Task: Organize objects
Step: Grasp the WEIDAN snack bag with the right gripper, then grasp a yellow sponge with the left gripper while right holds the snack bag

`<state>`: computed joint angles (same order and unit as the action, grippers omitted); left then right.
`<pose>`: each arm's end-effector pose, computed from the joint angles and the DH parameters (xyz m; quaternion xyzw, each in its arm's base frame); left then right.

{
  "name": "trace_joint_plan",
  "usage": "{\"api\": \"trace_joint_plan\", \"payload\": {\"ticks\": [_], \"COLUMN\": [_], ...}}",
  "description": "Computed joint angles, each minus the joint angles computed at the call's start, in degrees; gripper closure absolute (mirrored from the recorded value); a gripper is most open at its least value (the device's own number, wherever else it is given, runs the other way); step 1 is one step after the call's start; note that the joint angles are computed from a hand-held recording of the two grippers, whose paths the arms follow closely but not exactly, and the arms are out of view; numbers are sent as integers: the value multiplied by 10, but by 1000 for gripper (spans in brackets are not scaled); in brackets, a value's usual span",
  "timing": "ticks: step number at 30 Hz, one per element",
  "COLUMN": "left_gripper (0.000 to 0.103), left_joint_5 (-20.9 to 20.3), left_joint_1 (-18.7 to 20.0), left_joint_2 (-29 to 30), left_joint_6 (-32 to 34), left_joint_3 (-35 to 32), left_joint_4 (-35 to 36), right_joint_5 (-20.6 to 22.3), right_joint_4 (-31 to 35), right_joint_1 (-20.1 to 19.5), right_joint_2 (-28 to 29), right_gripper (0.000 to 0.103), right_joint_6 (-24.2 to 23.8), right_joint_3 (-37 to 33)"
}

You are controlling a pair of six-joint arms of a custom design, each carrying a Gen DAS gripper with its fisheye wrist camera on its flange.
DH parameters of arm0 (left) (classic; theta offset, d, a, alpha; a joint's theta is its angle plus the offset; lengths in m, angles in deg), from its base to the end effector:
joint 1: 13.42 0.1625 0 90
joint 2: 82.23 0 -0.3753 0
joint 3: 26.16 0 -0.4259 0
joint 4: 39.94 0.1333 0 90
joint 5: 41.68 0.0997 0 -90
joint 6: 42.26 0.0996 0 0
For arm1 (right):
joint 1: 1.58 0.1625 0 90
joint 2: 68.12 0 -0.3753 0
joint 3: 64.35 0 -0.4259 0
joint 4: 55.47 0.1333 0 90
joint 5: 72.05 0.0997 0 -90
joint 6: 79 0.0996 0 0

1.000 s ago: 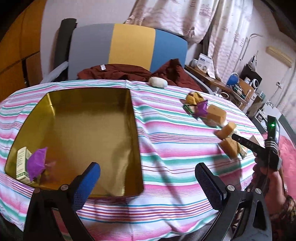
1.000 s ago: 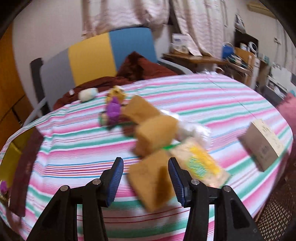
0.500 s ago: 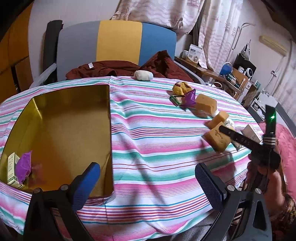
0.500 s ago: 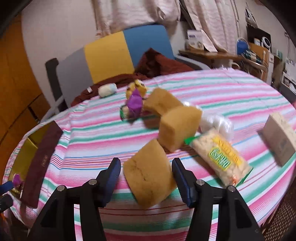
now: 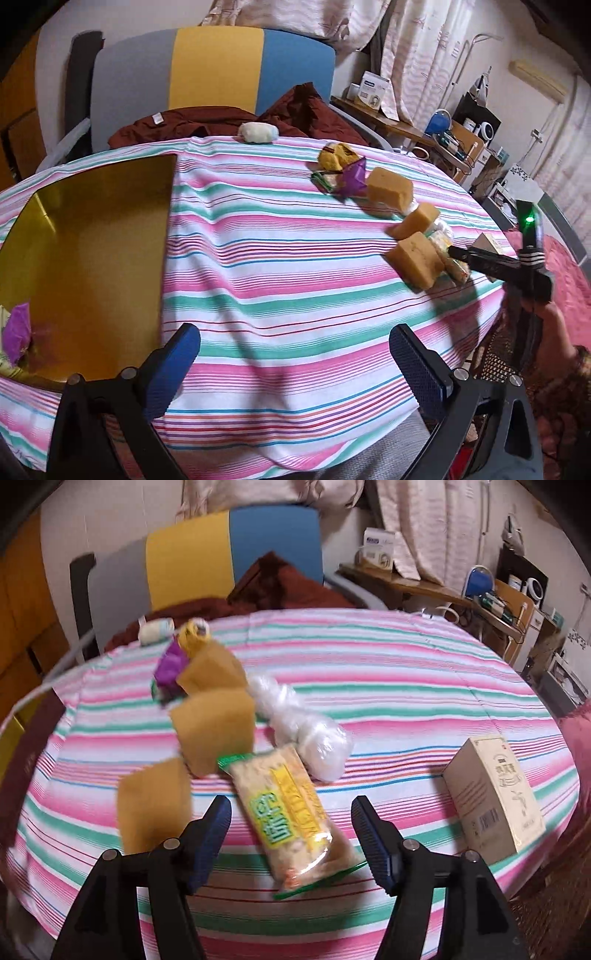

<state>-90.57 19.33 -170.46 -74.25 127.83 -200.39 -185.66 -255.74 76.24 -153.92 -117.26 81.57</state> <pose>-0.1380 -0.3251 0.0826 0.1905 0.9161 -0.2737 0.2228 0.0125 -0.3849 0.1856 0.1156 -0.8833 0.2963 0.3444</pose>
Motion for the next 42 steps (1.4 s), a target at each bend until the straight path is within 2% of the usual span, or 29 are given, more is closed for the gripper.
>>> {"api": "trace_joint_plan", "payload": {"ticks": [2,4,6,7,11,14,18,20,25,29,31,37,42], "left_gripper": [0,0,0,0,0,0,0,0,0,0,0,0,3], "left_joint_5": [0,1,-3,-5,-14,-20,-33,-41,-37,-54,-62,-87,-114], "left_joint_1": [-4,-7,-7,-7,1,8,20,25,26,32,35,50,74], "left_joint_2": [14,25,37,43,70,91,120,137,193,237,259,348,401], "left_joint_6": [5,11,17,19,27,32,36,39,46,58,64,85,65], "left_joint_3": [-6,-12,-19,-22,-37,-49,-69,-81,-116,-147,-163,-232,-290], "left_joint_4": [-4,-3,-6,-7,-20,-28,-38,-46,-69,-90,-98,-122,-91], "right_joint_5": [29,36,33,33,35,29,54,49,-1,-36,-12,6,18], "right_joint_4": [6,-23,-46,-48,-67,-78,-68,-93,-201,-232,-237,-251,-259], "right_joint_1": [-15,-18,-15,-15,-5,6,9,14,19,0,-17,-27,-32], "right_joint_2": [1,17,37,43,54,58,49,59,94,101,90,91,94], "right_gripper": [35,35,44,54,57,57,58,59,60,60,60,60,60], "right_joint_6": [-1,-7,-2,2,17,37,75,83,72,72,75,74,73], "right_joint_3": [2,4,2,1,10,23,41,44,43,39,46,52,56]}}
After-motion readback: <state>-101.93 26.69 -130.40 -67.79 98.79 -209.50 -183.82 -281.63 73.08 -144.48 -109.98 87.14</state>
